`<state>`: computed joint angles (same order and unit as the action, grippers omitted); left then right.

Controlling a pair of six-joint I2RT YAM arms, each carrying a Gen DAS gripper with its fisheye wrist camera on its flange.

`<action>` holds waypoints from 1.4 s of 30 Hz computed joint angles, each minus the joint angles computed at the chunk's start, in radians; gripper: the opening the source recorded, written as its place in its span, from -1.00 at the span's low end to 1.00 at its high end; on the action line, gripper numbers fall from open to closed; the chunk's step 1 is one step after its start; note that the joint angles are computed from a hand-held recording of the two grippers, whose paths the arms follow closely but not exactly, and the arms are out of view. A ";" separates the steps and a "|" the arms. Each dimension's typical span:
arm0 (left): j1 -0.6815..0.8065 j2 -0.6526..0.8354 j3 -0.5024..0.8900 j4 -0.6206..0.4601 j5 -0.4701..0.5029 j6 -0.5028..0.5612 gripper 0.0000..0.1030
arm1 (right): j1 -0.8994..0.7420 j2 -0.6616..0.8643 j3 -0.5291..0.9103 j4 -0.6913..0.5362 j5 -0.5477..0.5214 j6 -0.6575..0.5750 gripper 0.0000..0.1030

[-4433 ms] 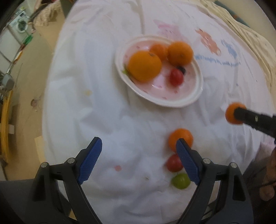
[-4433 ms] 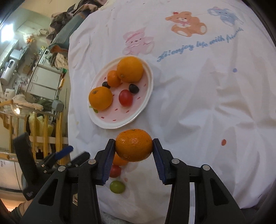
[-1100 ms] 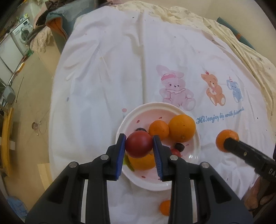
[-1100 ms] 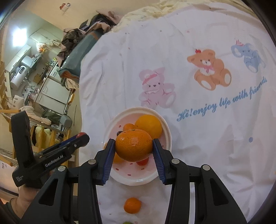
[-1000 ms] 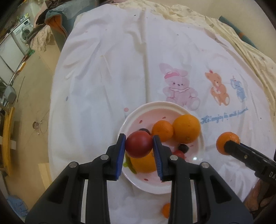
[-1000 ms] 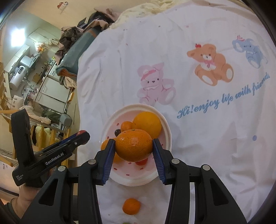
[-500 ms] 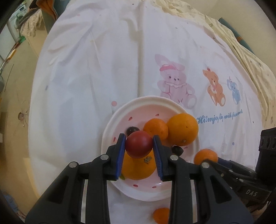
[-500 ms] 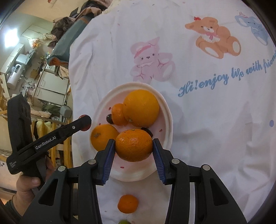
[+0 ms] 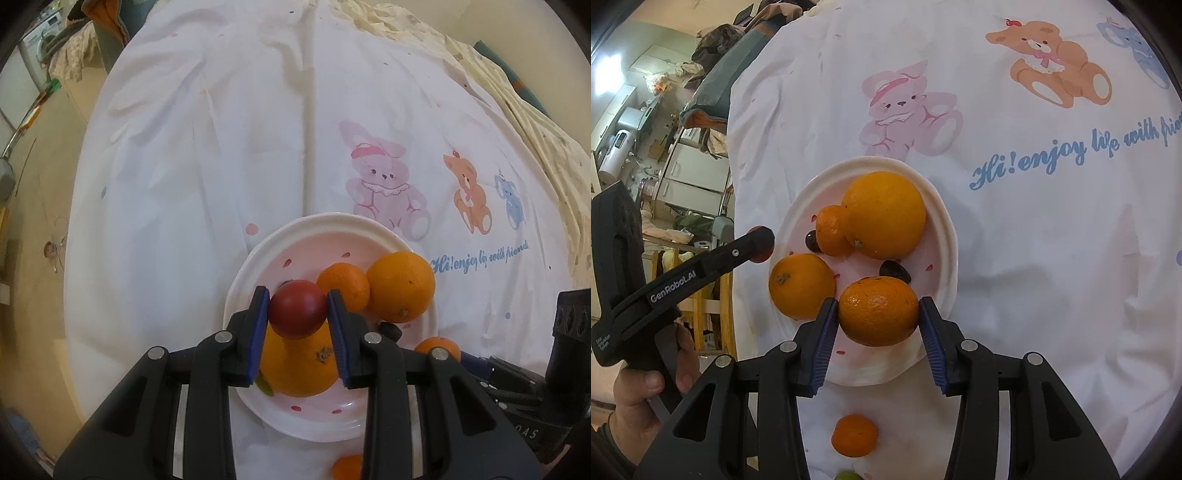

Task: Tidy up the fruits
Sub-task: 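Lower the tomato onto the plate with the left tool while the right tool lowers the mandarin there, then open both tools and lift them away from the plate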

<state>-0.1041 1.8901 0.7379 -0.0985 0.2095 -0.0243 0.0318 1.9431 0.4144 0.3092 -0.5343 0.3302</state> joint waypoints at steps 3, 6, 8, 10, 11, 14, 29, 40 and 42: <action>0.002 0.006 0.004 0.004 -0.002 -0.002 -0.46 | 0.008 0.001 0.006 -0.003 0.003 0.001 -0.07; 0.001 0.005 0.003 0.005 -0.003 -0.002 -0.46 | 0.009 0.003 0.007 -0.004 0.004 0.000 -0.07; 0.001 0.005 0.002 0.005 0.000 -0.003 -0.45 | 0.013 0.001 0.011 -0.007 0.005 0.002 -0.07; 0.000 0.007 0.004 0.004 -0.003 -0.002 -0.45 | 0.014 -0.002 0.010 -0.008 0.007 0.000 -0.07; -0.001 0.007 0.006 0.001 -0.005 -0.001 -0.45 | 0.015 -0.002 0.010 -0.007 0.008 0.002 -0.07; -0.004 0.013 0.013 -0.004 -0.013 0.000 -0.45 | 0.016 -0.002 0.009 -0.006 0.010 0.002 -0.07; -0.029 -0.034 -0.026 0.038 -0.049 -0.015 0.51 | -0.006 -0.076 -0.018 0.003 0.024 0.018 0.39; -0.006 -0.247 -0.158 0.056 -0.070 0.025 0.51 | -0.009 -0.359 -0.098 -0.110 0.075 0.007 0.79; -0.013 -0.294 -0.175 0.030 -0.083 0.048 0.51 | -0.004 -0.417 -0.105 -0.155 0.080 -0.008 0.80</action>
